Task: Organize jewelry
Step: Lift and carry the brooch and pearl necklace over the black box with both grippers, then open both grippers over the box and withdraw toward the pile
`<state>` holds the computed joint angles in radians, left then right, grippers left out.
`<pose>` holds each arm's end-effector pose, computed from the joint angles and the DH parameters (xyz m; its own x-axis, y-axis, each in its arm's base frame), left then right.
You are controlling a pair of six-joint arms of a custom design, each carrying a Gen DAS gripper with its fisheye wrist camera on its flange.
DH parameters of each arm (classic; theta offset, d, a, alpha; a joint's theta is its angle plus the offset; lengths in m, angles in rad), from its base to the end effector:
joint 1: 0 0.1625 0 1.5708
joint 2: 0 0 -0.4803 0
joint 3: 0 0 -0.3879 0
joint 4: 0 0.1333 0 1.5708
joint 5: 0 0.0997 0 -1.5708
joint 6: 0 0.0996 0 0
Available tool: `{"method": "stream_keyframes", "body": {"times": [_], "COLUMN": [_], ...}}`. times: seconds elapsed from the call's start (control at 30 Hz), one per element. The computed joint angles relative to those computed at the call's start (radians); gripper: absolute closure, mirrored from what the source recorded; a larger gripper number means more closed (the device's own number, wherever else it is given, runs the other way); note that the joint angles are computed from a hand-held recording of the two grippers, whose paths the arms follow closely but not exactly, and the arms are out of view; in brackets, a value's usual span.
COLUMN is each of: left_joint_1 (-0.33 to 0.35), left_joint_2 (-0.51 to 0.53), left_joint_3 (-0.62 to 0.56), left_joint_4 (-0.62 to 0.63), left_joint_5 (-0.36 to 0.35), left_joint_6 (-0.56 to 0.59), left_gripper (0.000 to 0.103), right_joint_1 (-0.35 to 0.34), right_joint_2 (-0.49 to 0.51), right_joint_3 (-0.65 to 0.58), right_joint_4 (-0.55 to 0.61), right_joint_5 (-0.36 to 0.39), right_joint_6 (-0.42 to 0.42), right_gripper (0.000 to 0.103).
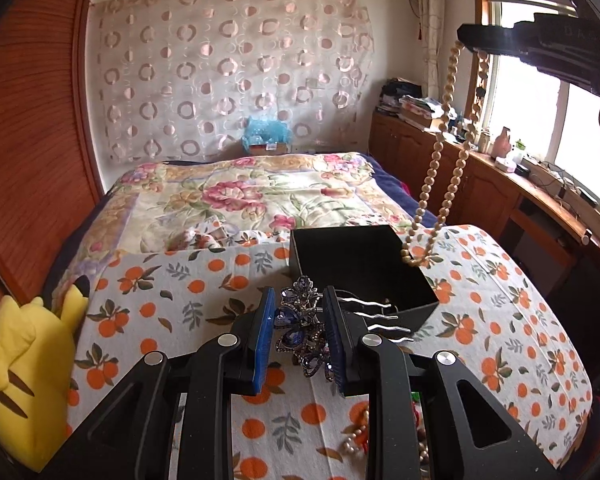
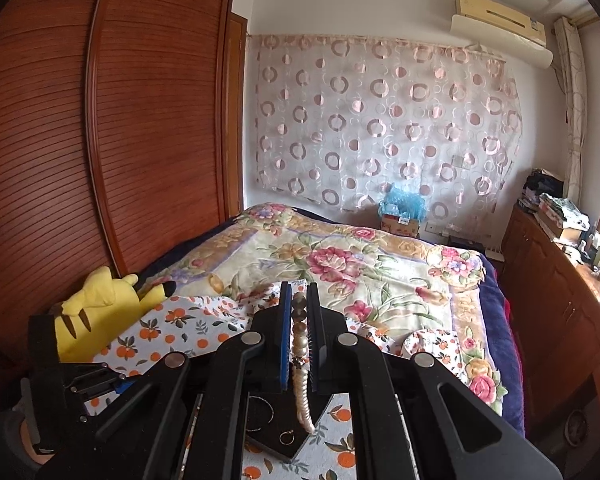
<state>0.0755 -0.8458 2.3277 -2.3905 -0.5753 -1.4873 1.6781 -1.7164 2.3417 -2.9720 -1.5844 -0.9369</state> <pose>-0.3808 -0.2463 0.0316 -0.7442 -0.0108 -0.6679 0.5373 0.5844 -0.6081 0.1725 -0.3694 0.4094 -0.5278 -0.6296 0.5700 -0.8471 0.3417 -0.4070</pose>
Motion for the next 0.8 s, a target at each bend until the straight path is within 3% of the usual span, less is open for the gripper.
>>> {"method": "stream_keyframes", "body": {"times": [0.4, 0.53, 0.8], "left_joint_1": [0.053, 0.079, 0.144], "left_joint_2": [0.016, 0.03, 0.084], "left_joint_3": [-0.034, -0.052, -0.09], "left_joint_4": [-0.006, -0.021, -0.078], "left_joint_5": [0.023, 0.029, 0.034], "left_joint_6": [0.059, 0.092, 0.164], "left_gripper": [0.08, 0.08, 0.08], "right_joint_1": [-0.092, -0.123, -0.225], "right_joint_2": [0.108, 0.105, 0.047], "right_joint_3": [0.049, 0.068, 0.108], "right_joint_4": [-0.038, -0.034, -0.02], "right_joint_5": [-0.049, -0.036, -0.003], "right_joint_6": [-0.021, -0.031, -0.111], "right_gripper": [0.094, 0.08, 0.08]}}
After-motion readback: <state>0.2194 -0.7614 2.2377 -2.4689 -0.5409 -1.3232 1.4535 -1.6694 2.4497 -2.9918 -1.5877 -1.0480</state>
